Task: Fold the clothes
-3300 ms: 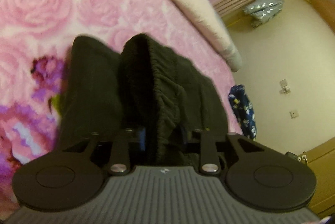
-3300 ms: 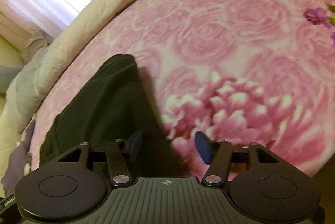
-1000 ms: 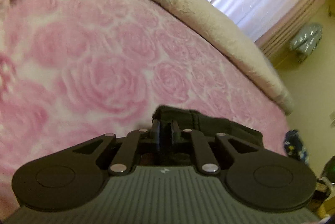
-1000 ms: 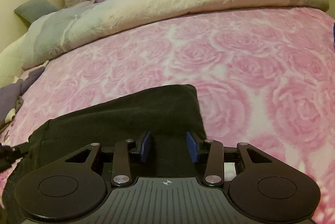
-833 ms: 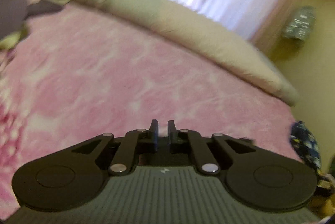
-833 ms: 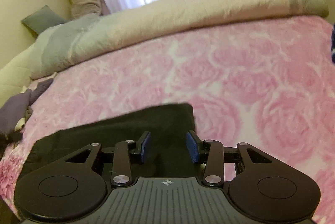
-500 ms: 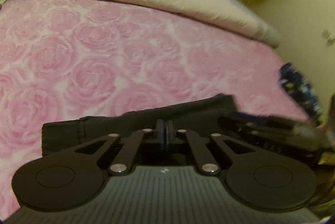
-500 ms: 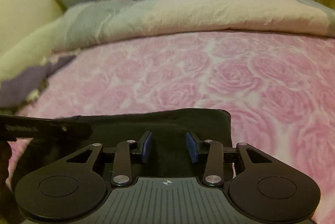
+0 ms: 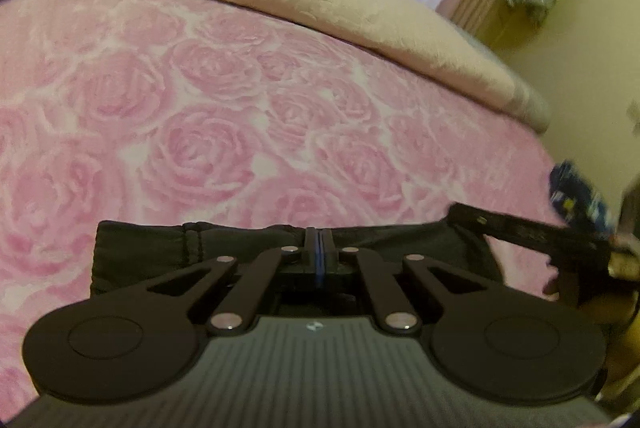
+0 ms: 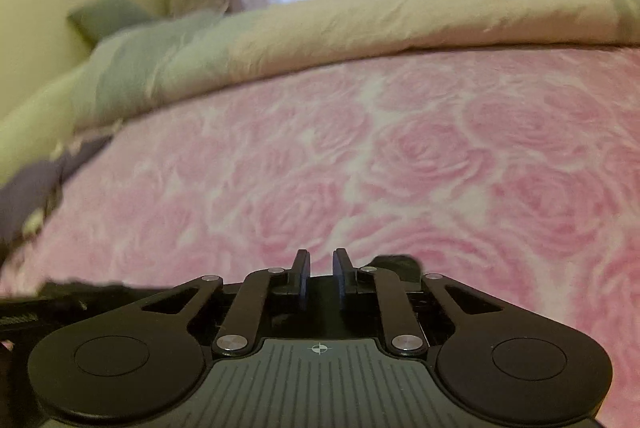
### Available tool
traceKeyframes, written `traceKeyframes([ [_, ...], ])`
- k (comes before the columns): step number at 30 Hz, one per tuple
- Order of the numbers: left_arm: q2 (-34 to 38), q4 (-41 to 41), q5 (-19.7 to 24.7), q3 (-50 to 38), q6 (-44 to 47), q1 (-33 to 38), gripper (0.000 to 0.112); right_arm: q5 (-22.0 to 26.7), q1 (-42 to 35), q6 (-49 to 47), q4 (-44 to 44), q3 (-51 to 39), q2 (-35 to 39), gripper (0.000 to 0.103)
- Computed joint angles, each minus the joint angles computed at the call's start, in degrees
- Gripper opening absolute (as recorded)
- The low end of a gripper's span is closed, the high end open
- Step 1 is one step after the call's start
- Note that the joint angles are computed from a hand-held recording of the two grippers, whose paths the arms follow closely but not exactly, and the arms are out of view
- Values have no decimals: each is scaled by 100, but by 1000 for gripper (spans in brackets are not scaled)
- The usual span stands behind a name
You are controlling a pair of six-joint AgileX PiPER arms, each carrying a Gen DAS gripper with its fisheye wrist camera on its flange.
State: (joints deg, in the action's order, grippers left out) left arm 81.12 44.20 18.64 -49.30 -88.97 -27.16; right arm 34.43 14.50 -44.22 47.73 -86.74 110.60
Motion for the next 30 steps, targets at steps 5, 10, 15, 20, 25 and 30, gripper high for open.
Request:
traceKeyframes([
  [5, -730, 266, 191, 272, -791, -155, 3, -2, -407, 396, -333, 662, -893, 15],
  [10, -1242, -142, 1421, -5, 227, -1336, 4, 959, -1063, -849, 433, 1808, -1999, 15],
  [15, -1065, -406, 2294, -420, 739, -2565, 7, 674, -750, -1170, 259, 3097, -3108, 15],
  [20, -1347, -790, 2051, -12, -39, -2350, 8, 714, -859, -1129, 369, 3563, -3430, 15],
  [25, -1606, -2694, 676, 506, 939, -1314, 11, 925, -1157, -1210, 500, 3778, -3598, 15],
  [30, -1595, -3984, 800, 395, 1889, -1036, 11, 988, -1194, -1092, 455, 3774, -3655, 15],
])
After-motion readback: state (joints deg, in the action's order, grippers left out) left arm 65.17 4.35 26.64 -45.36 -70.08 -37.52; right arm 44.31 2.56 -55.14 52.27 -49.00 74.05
